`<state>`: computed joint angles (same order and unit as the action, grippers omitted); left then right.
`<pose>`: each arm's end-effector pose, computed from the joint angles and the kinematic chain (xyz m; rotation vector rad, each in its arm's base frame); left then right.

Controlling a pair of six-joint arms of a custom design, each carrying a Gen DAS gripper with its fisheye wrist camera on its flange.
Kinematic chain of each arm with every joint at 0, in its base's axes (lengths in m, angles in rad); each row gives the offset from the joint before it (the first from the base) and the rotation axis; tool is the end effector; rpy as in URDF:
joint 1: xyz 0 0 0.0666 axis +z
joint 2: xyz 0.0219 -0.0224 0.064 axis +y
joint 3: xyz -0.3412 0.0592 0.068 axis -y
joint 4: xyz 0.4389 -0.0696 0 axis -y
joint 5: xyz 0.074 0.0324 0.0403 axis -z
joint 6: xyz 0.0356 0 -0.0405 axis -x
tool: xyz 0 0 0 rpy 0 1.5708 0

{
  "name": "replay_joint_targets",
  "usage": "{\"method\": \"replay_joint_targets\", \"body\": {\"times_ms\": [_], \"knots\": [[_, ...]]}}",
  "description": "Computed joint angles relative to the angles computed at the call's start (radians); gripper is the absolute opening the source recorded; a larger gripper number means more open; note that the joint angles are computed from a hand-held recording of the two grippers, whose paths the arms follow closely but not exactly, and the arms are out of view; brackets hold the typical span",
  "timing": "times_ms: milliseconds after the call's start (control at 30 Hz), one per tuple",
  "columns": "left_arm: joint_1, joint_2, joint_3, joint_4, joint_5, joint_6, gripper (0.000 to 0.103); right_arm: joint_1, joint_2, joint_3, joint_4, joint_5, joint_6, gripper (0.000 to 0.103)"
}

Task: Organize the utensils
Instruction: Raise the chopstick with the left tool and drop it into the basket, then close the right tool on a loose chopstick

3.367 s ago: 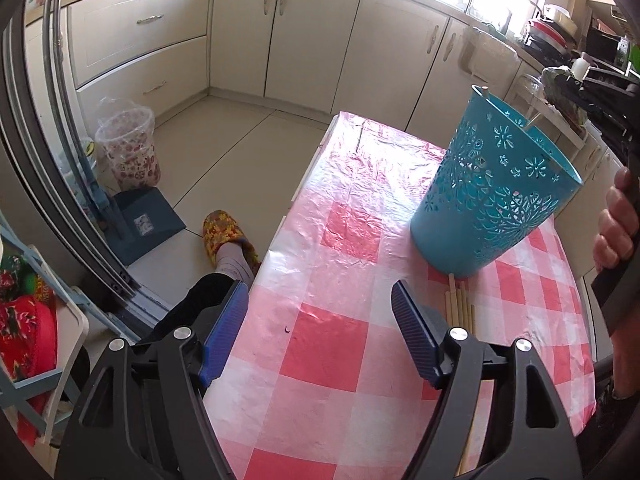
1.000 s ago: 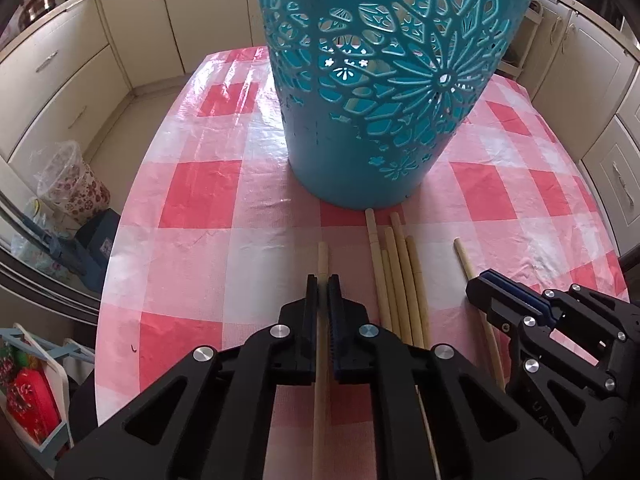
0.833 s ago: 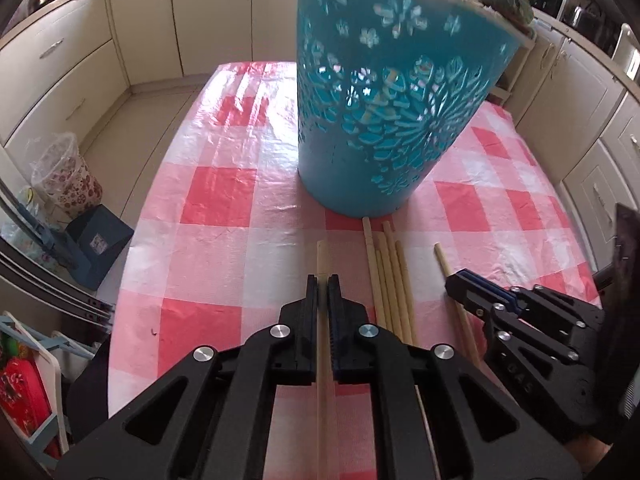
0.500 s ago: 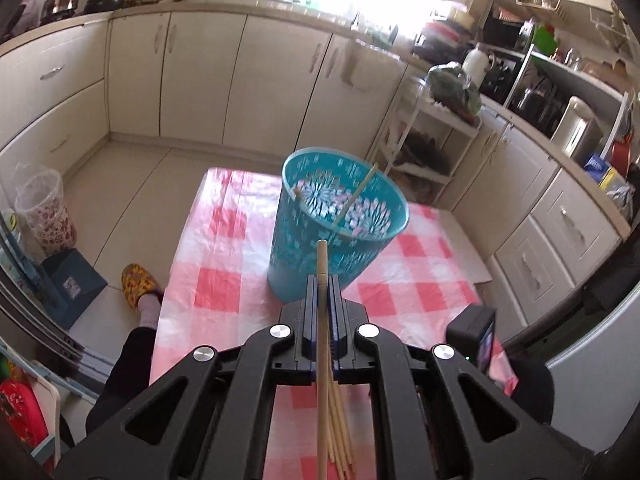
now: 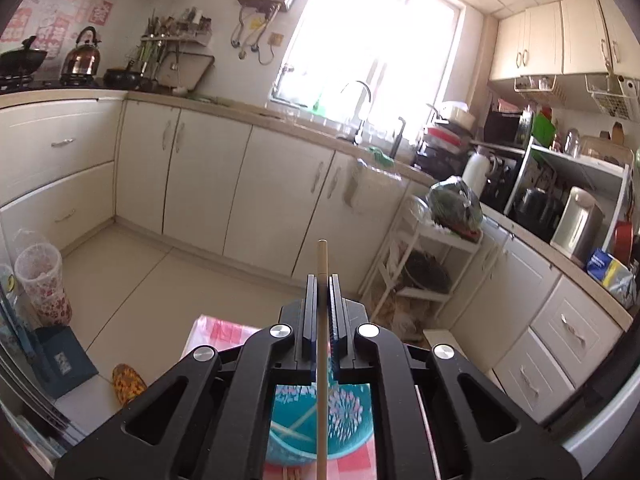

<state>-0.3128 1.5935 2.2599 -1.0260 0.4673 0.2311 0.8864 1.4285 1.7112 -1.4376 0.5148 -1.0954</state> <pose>0.5102 -0.1823 0.7041 0.4006 1.9346 -0.8094 0.3329 0.3796 0.5043 0.3972 2.4617 0.0803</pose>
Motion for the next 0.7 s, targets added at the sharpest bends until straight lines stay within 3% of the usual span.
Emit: {"method": "replay_joint_targets", "body": {"times_ms": [133,333,500,700], "knots": [[-0.040,0.076,0.082,0.058,-0.120,0.042,0.005,-0.002,-0.006,-0.007,0.013,-0.005,0.004,0.030],[-0.093,0.126,0.073,0.112,-0.264,0.056,0.005,-0.003,-0.011,-0.014,0.023,-0.011,0.012,0.032],[-0.115,0.106,-0.012,0.117,-0.307,0.029,0.005,-0.005,-0.016,-0.019,0.033,-0.015,0.011,0.033],[-0.129,0.078,-0.087,0.049,-0.324,-0.089,0.005,-0.004,-0.016,-0.019,0.035,-0.016,0.009,0.033]]}}
